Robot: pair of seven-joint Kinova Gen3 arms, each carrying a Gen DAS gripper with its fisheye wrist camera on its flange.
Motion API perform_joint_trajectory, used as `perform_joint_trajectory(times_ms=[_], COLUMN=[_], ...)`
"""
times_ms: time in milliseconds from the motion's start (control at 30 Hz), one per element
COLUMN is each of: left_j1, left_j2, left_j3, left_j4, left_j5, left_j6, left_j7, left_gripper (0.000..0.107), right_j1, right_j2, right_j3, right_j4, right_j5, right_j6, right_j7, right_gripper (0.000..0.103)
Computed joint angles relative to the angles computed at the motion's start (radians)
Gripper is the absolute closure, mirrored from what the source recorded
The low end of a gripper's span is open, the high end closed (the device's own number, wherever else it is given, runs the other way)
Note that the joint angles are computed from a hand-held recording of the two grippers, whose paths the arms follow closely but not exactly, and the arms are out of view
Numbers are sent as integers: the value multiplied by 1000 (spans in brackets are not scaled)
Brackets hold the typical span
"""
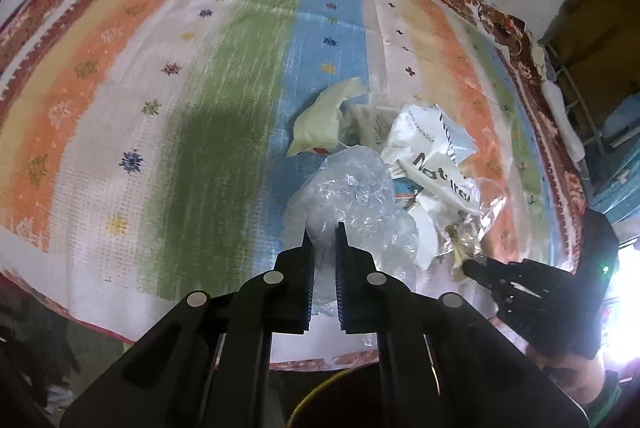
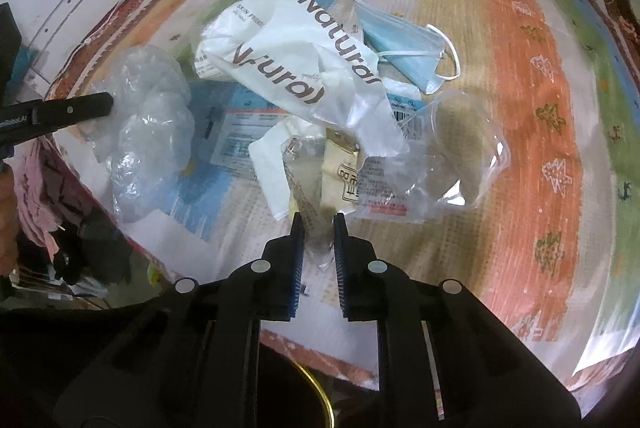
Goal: Collect trash
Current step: 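Lift the plastic bag with the left gripper while the right gripper lifts the wrapper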
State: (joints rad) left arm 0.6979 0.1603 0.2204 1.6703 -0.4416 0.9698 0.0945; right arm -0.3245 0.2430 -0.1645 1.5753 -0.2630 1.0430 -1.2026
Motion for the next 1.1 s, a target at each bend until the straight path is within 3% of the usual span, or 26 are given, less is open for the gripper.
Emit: perform_joint_trajectory(times_ms=[67, 333, 900, 1100], left_j1=[16, 40, 132, 165], left_j2=[11, -26, -6, -15], left_j3=[4, 20, 52, 67], left_j4=[-24, -10, -71, -72], left_j5=[-17, -63, -154, -191], left_j6=[49, 54, 135, 139], left_j7=[0, 72, 159, 204], left_gripper=[100, 100, 100, 100], right_j1=[3, 34, 64, 50], right_j2=[-9, -66, -195, -274], right_j3=[1, 13, 38, 45], right_j4=[1, 32, 115, 162], right_j5=[-2, -45, -112, -86], right_j6=[8, 15, 5, -45], right_j7=[0, 22, 67, 35], right_gripper=[90, 90, 90, 90])
